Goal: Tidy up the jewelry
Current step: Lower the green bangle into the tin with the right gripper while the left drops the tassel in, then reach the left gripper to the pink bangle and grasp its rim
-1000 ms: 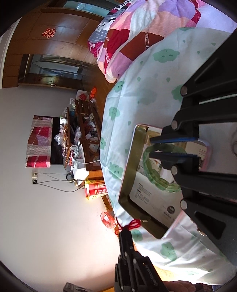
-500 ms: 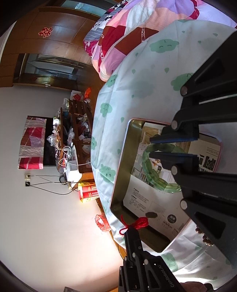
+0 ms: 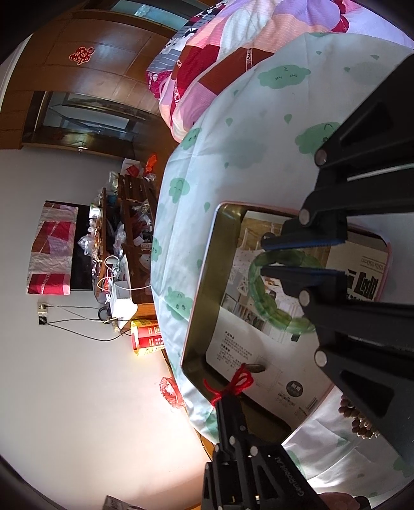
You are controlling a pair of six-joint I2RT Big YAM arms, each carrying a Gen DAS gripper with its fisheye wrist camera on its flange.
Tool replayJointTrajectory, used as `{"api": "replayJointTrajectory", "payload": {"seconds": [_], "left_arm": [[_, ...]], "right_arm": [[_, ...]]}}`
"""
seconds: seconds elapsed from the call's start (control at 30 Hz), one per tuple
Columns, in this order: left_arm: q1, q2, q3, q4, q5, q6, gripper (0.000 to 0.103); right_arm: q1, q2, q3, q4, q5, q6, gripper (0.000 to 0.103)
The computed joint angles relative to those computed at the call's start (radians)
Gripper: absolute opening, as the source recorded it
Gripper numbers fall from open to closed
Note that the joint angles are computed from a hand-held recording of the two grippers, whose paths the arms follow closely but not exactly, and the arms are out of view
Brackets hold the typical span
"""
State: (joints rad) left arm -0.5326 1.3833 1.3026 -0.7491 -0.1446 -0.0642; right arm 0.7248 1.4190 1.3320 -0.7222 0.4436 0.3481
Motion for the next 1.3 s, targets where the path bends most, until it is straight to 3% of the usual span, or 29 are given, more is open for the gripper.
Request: {"api": "replayJointTrajectory", "payload": {"seconds": [0.07,0.13,0.3,0.6,1.0,1.3], "left_arm": [[-0.005,-0.001,0.001,-0.005,-0.021,0.002,0.000],[-0.006,-0.009,-0.002,-0.016,-0.029,-0.008,0.000],[-0.003,-0.066,-0.049,-0.031,-0.021,-0.053,0.001],[-0.050,-0.206,-0.185,-0.051,-0.050,-0.123,0.001],[-0.119,-0.257,-0.258,-0.079,-0.002,-0.219,0.001],[-0.157,-0.254,-0.265,-0.086,0.001,-0.220,0.002]], "right_arm": [[0.002,-0.008,-0.011,0.011,0.002,0.007,0.022],[0.002,-0.025,-0.027,0.020,-0.005,0.026,0.037],[0.018,-0.059,-0.052,-0.005,0.027,0.065,0.039],[0.098,-0.189,-0.161,-0.064,0.122,0.158,0.059],[0.210,-0.262,-0.275,-0.101,0.180,0.269,0.065],[0.239,-0.296,-0.324,-0.112,0.227,0.340,0.069]]}}
